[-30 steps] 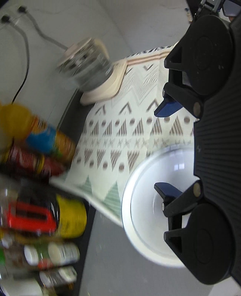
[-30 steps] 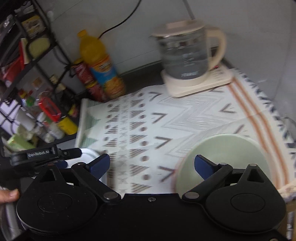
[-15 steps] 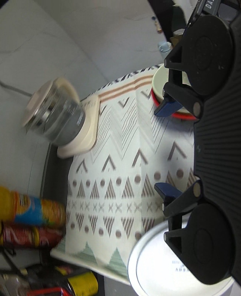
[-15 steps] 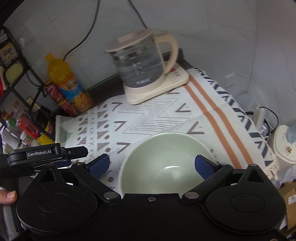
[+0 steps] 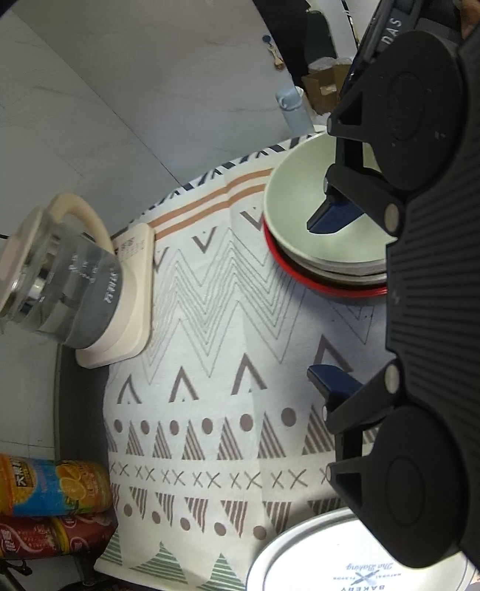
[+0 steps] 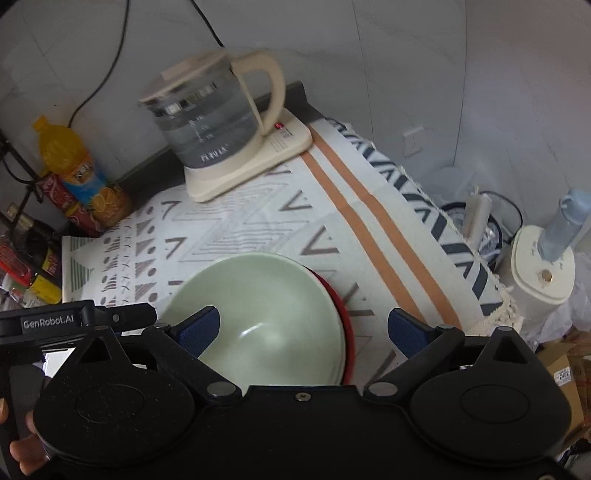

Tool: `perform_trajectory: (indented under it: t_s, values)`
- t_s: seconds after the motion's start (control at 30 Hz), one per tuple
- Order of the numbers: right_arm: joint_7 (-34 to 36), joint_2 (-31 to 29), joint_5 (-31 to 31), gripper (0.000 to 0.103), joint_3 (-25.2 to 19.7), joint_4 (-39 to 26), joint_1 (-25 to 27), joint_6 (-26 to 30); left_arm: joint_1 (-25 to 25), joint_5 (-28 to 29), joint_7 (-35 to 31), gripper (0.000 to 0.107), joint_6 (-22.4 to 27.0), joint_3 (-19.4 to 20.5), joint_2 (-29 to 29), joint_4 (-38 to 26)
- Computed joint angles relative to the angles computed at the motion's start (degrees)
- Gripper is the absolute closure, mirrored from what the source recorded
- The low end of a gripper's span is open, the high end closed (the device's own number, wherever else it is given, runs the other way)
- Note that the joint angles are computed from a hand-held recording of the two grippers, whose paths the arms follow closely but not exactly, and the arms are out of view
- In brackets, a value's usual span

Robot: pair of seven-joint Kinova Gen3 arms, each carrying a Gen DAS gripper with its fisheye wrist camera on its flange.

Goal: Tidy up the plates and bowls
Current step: 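Move both grippers to the rim of the red bowl holding green bowls, then close both grippers on the rim of the red bowl stack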

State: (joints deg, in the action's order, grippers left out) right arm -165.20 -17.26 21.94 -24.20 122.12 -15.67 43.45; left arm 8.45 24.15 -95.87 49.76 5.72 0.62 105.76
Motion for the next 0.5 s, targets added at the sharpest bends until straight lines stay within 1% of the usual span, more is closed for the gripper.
perform_trajectory:
  t_s: [0.13,0.3,0.4,0.5]
  values:
    - [1.5,0.9,-0.9,0.011,1.3,1.2,-0.5,-1.5,1.4,-2.5,3.0,0.031,-0.3,1.1,1.0,0.1]
    - [2.0,2.1,-1.9,0.019,2.6,2.9,-0.8,-3.4,2.9,-5.7,6.6,0.031,-0.5,1.8,2.4,0.1]
    - [2.7,2.8,-3.3,0.024,3.7,4.0,-1.1,-4.5,3.1,-5.3,6.1,0.031,-0.4,2.0,3.2,0.4]
    - [3.5,3.2,-4.6,0.028,4.7,5.0,-1.4,-6.0,3.7,-6.3,7.4,0.031,-0.4,2.2,3.9,0.6]
